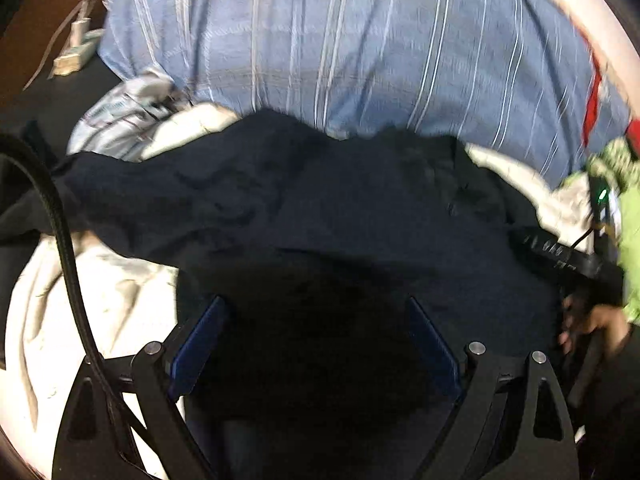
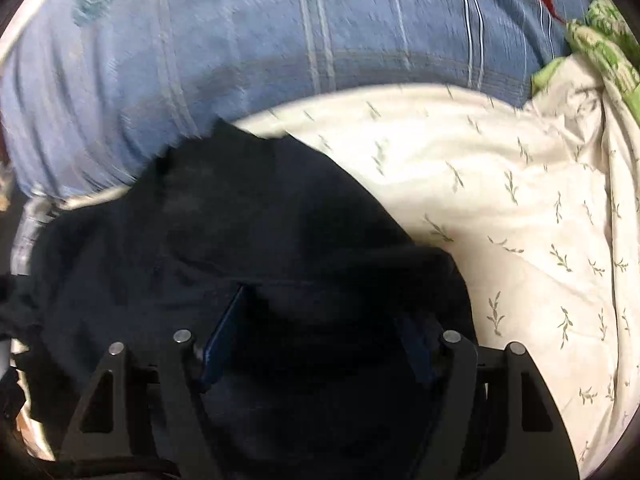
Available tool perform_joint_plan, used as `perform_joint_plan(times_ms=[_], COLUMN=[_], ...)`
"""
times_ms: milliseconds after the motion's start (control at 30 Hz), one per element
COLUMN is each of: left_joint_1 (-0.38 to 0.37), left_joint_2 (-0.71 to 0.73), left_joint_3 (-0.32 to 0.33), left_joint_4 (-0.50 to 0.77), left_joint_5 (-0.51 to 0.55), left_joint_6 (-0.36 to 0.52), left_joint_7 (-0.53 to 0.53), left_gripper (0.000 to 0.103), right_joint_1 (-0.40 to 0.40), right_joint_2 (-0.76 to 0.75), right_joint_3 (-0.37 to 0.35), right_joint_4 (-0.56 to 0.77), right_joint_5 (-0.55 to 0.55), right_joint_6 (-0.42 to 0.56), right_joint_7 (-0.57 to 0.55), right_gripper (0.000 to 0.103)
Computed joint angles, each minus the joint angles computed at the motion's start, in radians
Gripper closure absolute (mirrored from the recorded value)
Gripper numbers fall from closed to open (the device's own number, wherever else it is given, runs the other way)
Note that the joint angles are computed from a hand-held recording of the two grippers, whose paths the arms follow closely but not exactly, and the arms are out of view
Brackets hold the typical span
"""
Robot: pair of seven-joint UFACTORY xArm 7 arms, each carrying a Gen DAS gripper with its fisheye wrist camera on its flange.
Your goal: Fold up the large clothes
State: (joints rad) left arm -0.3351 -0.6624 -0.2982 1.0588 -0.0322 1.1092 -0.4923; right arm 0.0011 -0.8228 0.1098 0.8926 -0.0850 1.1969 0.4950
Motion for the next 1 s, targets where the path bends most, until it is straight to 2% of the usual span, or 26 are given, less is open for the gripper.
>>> perform_joint_plan(times_ms=[67,133,167,200,267,333,433,567,633,667,767,867,1000], left_joint_1=[0.013,0.034,0.038,0.033,0.022,0.019,0.018,0.055,0.097,0.121,0.202,0.280,0.378], left_joint_2=[0.027,0.044,0.045,0.028,-0.022,-0.031,-0.075,-0.199,-0.261,-0.285,-0.345,-0.327,-0.259], left_joint_3=[-0.021,-0.046,-0.050,-0.037,0.008,0.014,0.029,0.074,0.116,0.136,0.214,0.328,0.438], left_joint_4=[-0.003,-0.007,-0.014,-0.042,-0.094,-0.078,-0.060,-0.059,-0.060,-0.062,-0.061,-0.045,-0.011], left_joint_5=[0.028,0.085,0.102,0.097,0.051,0.048,0.025,0.010,0.010,0.012,0.025,0.025,0.018], left_joint_6=[0.013,0.072,0.092,0.080,0.053,0.079,0.096,0.090,0.093,0.095,0.108,0.065,-0.002], left_joint_7=[-0.009,-0.022,-0.028,-0.037,-0.054,-0.040,-0.038,-0.042,-0.048,-0.046,-0.032,0.001,0.036], left_gripper=[0.012,0.012,0.009,0.004,0.004,0.011,0.011,0.008,0.004,0.002,0.001,0.001,0.001], right_joint_1=[-0.006,-0.007,-0.008,-0.009,-0.018,-0.026,-0.013,0.017,0.042,0.051,0.099,0.154,0.211], right_joint_2=[0.017,0.012,0.013,0.014,0.012,-0.001,-0.074,-0.129,-0.148,-0.149,-0.132,-0.106,-0.050], right_joint_3=[0.008,-0.008,-0.013,-0.015,-0.019,-0.025,-0.035,0.006,0.036,0.054,0.116,0.166,0.200], right_joint_4=[0.007,-0.003,-0.003,-0.003,-0.003,0.000,-0.014,0.037,0.066,0.080,0.116,0.139,0.158], right_joint_5=[-0.040,-0.033,-0.032,-0.039,-0.045,-0.032,0.015,0.042,0.062,0.070,0.110,0.146,0.185], right_joint_6=[0.016,0.003,0.003,0.003,0.001,-0.004,-0.059,-0.053,-0.058,-0.062,-0.101,-0.139,-0.169], right_joint_7=[-0.031,-0.035,-0.041,-0.053,-0.060,-0.045,-0.023,-0.023,-0.021,-0.014,0.013,0.034,0.070], right_gripper=[0.032,0.031,0.031,0.031,0.031,0.031,0.030,0.030,0.029,0.025,0.024,0.024,0.024])
